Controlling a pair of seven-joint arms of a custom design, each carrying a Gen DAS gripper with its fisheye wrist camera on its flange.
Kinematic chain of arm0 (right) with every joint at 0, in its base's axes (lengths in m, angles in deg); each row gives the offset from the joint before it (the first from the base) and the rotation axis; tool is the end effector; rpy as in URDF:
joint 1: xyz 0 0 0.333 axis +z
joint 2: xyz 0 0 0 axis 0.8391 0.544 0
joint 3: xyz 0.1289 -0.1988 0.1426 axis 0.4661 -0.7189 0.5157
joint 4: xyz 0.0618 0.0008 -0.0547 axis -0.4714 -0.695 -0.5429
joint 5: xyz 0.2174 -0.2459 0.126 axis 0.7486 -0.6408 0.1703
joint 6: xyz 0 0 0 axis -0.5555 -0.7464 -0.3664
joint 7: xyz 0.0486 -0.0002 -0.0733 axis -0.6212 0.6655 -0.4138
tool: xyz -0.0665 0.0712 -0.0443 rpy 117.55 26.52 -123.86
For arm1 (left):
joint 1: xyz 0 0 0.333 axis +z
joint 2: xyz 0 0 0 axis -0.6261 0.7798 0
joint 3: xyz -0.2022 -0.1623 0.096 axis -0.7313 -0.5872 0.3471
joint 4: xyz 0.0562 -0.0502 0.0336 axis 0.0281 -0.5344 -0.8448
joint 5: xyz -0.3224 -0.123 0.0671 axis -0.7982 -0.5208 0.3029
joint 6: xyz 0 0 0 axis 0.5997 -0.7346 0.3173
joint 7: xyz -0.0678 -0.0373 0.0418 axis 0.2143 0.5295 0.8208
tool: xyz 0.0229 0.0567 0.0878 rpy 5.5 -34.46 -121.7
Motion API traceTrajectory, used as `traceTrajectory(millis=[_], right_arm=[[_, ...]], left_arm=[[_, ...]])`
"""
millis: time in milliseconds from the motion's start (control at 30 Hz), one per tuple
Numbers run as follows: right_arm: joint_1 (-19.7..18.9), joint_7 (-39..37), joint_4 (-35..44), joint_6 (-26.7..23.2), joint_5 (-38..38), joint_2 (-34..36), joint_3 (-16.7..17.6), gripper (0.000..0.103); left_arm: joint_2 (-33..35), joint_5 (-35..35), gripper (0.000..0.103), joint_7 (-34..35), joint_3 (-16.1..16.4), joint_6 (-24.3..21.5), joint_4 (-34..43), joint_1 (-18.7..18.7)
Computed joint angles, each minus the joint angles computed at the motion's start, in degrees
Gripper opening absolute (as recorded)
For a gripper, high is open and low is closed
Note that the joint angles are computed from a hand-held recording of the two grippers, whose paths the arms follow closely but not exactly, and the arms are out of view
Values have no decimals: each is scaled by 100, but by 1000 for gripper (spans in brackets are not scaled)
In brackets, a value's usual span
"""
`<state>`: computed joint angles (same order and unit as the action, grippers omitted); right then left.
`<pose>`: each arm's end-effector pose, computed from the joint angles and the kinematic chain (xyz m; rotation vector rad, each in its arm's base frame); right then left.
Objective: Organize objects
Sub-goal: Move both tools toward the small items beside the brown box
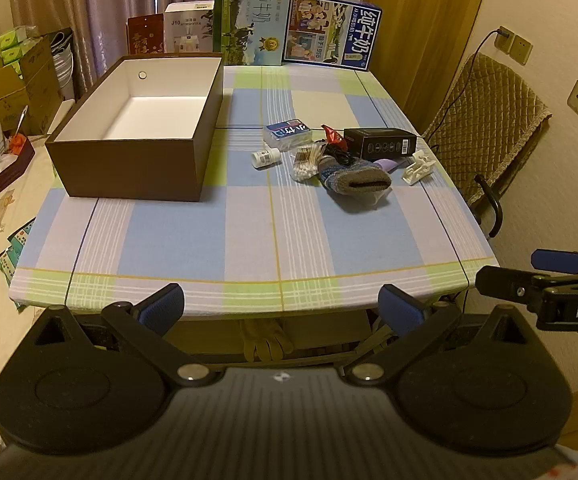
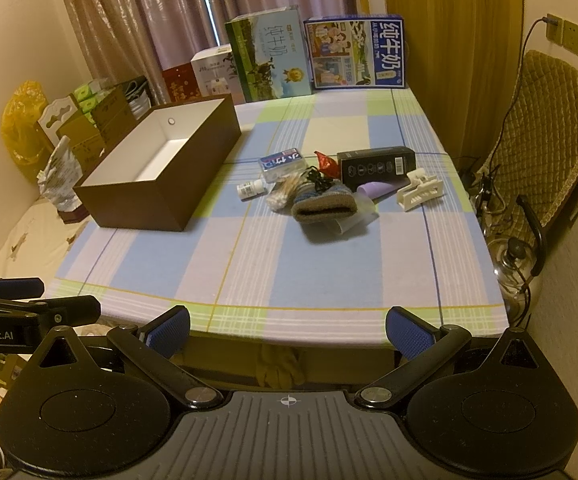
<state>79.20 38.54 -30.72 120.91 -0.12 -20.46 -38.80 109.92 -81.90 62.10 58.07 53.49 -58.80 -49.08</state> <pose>0.6674 0.2740 0.5260 -1.6646 1.8146 -0.5005 0.7012 -0.1744 0.5288 -1.6906 2.0694 -0.8203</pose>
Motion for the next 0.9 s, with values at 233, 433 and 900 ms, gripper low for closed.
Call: traceTrajectory(millis=[233,433,900], right_arm=[[8,4,28,-16,-2,13,-5,101],[21,20,62,-45,-6,25,-10,101],[132,295,136,-112,-141,64,-74,101]], left_arm=[[27,-37,102,53,-21,-35,55,26],[16,-67,102,106,-34,-49,45,48],[217,-171,102,327,-76,-235,389,113]])
